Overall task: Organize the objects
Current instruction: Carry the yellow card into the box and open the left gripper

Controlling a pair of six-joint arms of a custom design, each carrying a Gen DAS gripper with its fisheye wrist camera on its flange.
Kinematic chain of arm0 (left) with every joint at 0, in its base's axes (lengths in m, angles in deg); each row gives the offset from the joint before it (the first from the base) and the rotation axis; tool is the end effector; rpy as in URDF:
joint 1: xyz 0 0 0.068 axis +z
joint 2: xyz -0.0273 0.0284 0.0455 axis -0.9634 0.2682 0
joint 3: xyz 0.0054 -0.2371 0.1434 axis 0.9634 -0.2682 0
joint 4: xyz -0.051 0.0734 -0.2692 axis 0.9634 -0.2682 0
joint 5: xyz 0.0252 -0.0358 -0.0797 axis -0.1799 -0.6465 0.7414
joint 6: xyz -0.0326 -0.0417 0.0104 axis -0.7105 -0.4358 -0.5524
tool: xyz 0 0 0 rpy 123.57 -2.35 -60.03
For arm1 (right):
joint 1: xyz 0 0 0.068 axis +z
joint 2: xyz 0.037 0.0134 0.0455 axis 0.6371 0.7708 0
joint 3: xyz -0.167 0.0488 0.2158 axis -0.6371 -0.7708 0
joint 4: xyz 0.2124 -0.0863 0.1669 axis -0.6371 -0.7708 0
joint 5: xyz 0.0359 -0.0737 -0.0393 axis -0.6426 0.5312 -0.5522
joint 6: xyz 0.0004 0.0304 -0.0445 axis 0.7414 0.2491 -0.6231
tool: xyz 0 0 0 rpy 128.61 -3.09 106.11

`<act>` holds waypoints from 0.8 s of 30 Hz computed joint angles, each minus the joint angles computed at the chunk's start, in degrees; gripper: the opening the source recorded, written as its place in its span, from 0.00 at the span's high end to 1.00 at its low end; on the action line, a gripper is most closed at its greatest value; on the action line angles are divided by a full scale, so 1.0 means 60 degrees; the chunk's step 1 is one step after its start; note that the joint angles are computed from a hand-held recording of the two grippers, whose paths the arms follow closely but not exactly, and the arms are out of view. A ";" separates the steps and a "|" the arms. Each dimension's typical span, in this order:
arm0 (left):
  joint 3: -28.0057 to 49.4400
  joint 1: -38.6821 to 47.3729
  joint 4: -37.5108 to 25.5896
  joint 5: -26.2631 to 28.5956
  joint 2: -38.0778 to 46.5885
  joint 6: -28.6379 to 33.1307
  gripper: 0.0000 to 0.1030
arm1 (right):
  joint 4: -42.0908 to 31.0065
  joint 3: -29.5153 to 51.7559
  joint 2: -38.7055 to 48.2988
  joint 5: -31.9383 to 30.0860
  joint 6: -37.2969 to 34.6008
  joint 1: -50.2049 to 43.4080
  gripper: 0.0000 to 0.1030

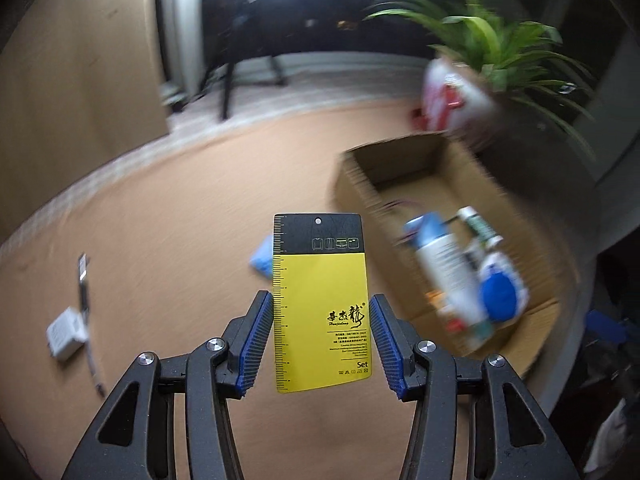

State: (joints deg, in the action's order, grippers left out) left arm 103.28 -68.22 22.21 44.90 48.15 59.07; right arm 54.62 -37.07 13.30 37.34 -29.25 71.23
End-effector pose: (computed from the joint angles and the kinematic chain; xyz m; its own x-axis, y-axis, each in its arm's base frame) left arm 0.2816 0.0244 0.1762 -0.8649 -0.1102 -0.4896 -0.0329 0.9859 -0.1638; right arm 0.2107 0.1331 0.2118 -0.8226 -0.1139 -0.5570 -0.3038 0.9162 0.2613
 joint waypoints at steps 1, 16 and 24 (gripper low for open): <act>0.0043 -0.0411 -0.0100 -0.0107 -0.0176 -0.0269 0.48 | -0.0029 -0.0039 -0.0069 -0.0015 -0.0044 -0.0066 0.47; 0.1934 -0.3352 0.0350 -0.0866 0.1743 -0.2033 0.48 | -0.0169 -0.0492 -0.0520 -0.0336 -0.0495 -0.0941 0.47; 0.2393 -0.3785 0.0277 -0.0802 0.2236 -0.1990 0.21 | -0.0209 -0.0516 -0.0482 -0.0341 -0.0477 -0.0906 0.47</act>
State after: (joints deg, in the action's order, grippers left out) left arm 117.63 -90.93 23.87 40.09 61.57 47.13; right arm 53.37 -40.16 10.41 35.30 -32.12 65.79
